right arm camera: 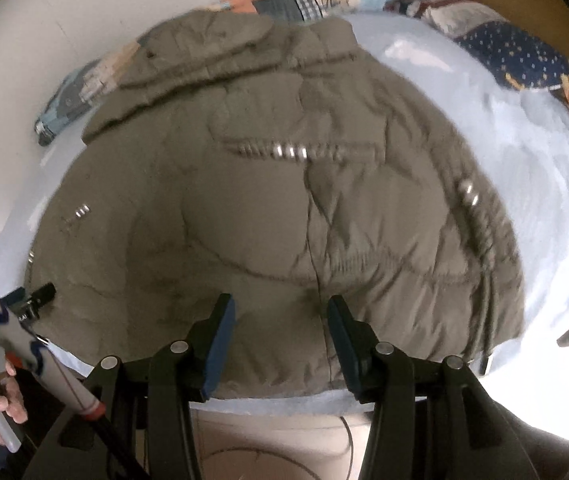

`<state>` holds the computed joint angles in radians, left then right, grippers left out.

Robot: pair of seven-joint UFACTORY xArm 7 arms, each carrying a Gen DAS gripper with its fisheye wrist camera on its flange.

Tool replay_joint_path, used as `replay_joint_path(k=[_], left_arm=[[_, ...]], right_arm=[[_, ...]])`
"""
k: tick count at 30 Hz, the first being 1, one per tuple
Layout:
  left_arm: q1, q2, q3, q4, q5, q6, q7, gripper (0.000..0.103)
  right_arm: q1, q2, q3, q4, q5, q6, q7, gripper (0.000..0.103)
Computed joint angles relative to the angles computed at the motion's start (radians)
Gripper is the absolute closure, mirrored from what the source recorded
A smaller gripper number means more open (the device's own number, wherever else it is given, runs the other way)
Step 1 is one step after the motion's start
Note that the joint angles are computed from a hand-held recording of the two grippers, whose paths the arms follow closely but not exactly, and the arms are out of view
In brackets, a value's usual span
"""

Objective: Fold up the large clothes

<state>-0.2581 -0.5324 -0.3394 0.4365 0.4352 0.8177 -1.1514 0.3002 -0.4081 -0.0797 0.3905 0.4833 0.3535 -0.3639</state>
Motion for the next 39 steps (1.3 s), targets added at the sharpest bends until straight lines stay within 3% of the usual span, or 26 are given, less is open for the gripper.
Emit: replay_joint_path(k=[12,25,39], left_arm=[[0.014,0.014,-0.023,-0.018,0.067,-0.023,-0.081,0.004],[0.019,-0.028,0.005,-0.067,0.04,-0.086,-0.055,0.0],[0.03,-0.028,-0.001,-0.064,0.03,-0.096,-0.04,0.0]], right_arm=[[0.019,0.067,0.005,-0.004,0.042,-0.068,-0.067,0.047],[0.053,0.069,-0.011,-0.022,0.068,-0.113,-0.091,0.046],[0.068,0.08,-0.016,-0.013,0.064,-0.113,-0.09,0.041]])
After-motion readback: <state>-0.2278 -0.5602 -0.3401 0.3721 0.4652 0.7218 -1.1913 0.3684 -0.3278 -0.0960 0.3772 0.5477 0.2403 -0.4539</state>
